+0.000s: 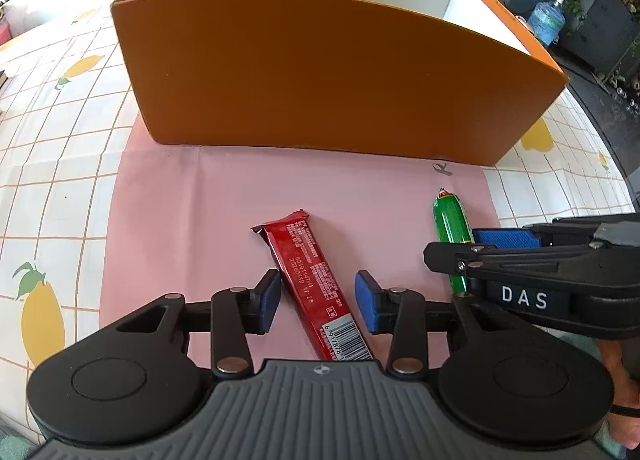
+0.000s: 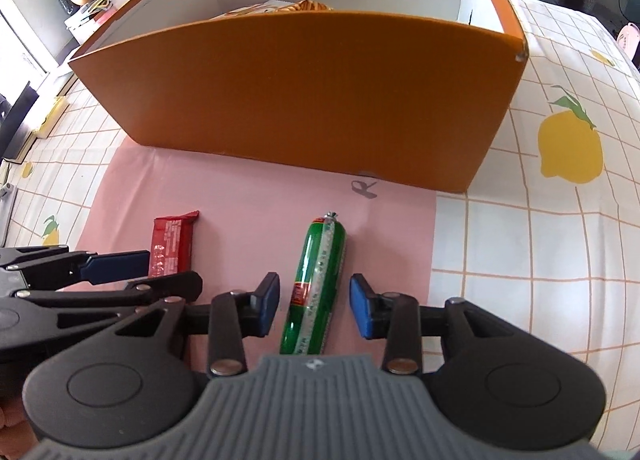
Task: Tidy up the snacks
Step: 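Position the left tool over the red bar while the right tool approaches the green sausage, then close the left tool on the red bar while the right tool grasps the green sausage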
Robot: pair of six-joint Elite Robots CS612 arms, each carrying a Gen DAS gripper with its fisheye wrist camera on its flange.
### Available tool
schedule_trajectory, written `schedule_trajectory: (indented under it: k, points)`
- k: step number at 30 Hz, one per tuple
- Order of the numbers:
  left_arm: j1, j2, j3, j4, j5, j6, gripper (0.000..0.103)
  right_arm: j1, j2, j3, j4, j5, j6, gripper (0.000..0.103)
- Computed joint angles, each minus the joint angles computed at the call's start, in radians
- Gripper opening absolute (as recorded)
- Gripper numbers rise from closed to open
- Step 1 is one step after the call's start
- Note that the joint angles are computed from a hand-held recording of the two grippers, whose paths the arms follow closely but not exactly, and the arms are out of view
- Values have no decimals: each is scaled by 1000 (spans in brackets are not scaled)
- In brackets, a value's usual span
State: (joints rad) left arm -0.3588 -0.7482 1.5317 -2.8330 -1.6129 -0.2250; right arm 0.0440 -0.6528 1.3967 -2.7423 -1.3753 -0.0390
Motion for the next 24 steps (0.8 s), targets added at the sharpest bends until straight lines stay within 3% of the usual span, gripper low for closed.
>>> schedule_trajectory:
  k: [1, 5, 9, 24]
  points:
    - [-5, -1, 4, -5, 12, 14, 38, 1, -2, 3, -5, -7, -5, 36]
    - [-12, 2, 12, -34, 23, 21, 35, 11, 2, 3, -20, -37, -31, 34]
    - [-8, 9, 6, -47, -2, 10, 32, 18, 4, 6, -41, -75, -41, 24]
    - [-7, -4, 21, -128, -10, 4, 27, 8, -12, 42, -104, -53, -4, 22]
